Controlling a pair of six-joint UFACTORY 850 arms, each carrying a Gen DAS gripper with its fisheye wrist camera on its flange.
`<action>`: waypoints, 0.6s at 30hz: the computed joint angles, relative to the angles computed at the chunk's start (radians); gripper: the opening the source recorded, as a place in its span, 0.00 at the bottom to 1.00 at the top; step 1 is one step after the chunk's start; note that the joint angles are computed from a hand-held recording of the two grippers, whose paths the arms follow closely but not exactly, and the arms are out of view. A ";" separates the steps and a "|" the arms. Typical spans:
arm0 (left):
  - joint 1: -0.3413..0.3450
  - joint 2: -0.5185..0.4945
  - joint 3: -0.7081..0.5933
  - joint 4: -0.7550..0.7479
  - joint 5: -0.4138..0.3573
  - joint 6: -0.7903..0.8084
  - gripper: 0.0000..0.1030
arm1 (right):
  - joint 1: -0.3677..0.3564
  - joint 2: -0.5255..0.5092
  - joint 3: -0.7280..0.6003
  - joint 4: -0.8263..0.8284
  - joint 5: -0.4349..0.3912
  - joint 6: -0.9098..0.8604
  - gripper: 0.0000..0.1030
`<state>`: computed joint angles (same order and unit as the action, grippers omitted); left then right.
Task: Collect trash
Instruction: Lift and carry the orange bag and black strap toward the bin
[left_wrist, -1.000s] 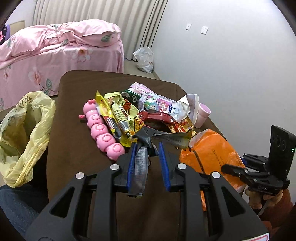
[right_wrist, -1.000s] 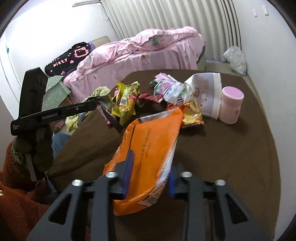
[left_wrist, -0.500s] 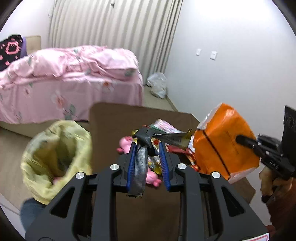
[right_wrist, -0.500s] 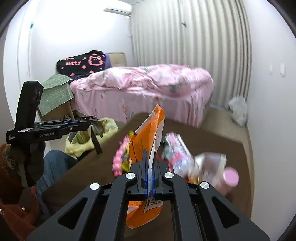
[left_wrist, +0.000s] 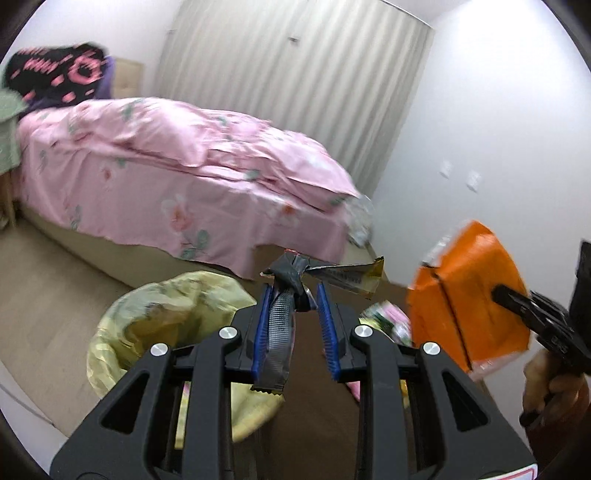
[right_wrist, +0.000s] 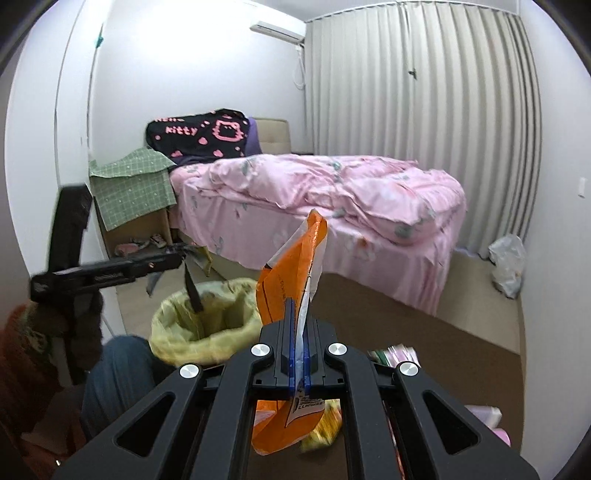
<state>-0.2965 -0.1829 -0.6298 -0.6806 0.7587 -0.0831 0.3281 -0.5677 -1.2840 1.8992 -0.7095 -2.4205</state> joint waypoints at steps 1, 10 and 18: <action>0.016 -0.006 0.004 0.006 0.011 -0.022 0.23 | 0.013 -0.016 -0.030 -0.021 0.001 0.025 0.04; 0.206 -0.210 -0.052 0.141 -0.026 -0.321 0.23 | 0.127 -0.220 -0.325 -0.231 0.037 0.296 0.04; 0.263 -0.313 -0.141 -0.103 -0.240 -0.072 0.23 | 0.214 -0.425 -0.593 -0.462 0.076 0.587 0.04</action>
<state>-0.0340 -0.4963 -0.7711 -0.7836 0.5191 -0.1556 0.5424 -0.9924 -1.8768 1.4370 -0.6336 -1.8340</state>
